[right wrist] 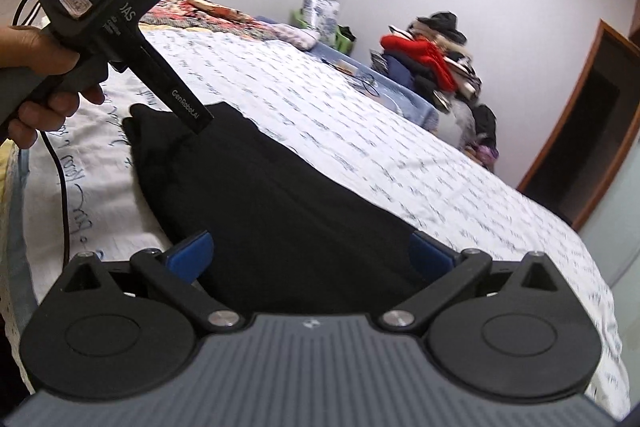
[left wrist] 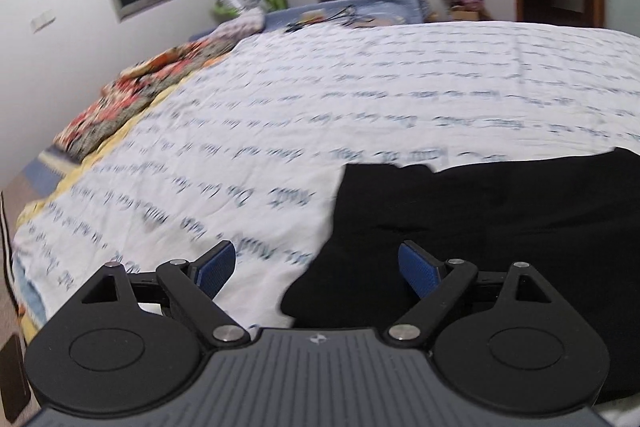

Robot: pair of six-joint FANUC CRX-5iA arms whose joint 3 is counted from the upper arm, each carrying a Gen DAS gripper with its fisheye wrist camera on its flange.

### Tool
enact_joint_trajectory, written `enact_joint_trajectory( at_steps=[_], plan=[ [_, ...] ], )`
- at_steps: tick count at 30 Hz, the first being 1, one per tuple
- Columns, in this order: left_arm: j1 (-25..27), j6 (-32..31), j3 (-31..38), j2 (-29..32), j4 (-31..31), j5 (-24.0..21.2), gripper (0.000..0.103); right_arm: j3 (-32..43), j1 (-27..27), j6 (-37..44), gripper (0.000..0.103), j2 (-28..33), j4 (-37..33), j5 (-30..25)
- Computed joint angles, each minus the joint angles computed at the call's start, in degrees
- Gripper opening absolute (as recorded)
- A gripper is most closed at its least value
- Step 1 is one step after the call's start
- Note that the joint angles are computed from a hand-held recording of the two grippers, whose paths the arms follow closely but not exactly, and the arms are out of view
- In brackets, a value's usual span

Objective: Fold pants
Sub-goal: 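Pinch the pants corner with the left gripper near the right gripper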

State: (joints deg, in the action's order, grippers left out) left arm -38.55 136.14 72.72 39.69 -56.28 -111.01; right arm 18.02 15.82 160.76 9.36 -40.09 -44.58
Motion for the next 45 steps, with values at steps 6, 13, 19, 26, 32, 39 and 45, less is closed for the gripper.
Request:
enact_joint_trajectory(
  at_steps=[6, 13, 19, 26, 32, 39, 45],
  plan=[
    [0.77, 1.2, -2.52, -1.18, 0.08, -1.91, 0.089, 0.05, 2.65, 6.54, 0.103, -0.09, -1.24, 1.53],
    [1.47, 3.03, -6.14, -3.12, 0.87, -1.37, 0.09, -2.35, 6.82, 15.88, 0.103, -1.26, -1.15, 4.3],
    [2.23, 5.19, -9.01, -4.79, 1.81, -0.92, 0.09, -2.66, 9.4, 15.64, 0.103, -0.88, 0.12, 5.06],
    [3.26, 8.6, -13.1, -7.4, 3.28, 0.17, 0.09, -1.96, 11.74, 12.1, 0.096, 0.82, 3.26, 6.62],
    [6.4, 14.08, -18.65, -11.9, 11.01, 3.9, 0.09, -4.62, 15.08, 13.43, 0.086, 1.12, 8.73, 10.46],
    [8.89, 21.67, -27.62, -18.99, 18.83, 11.6, 0.09, -5.6, 18.1, 13.95, 0.043, 2.82, 12.46, 16.02],
    [14.13, 36.47, -48.0, -31.17, 33.08, 36.79, 0.09, -5.79, 17.86, 20.79, 0.008, 3.2, 7.58, 16.62]
  ],
)
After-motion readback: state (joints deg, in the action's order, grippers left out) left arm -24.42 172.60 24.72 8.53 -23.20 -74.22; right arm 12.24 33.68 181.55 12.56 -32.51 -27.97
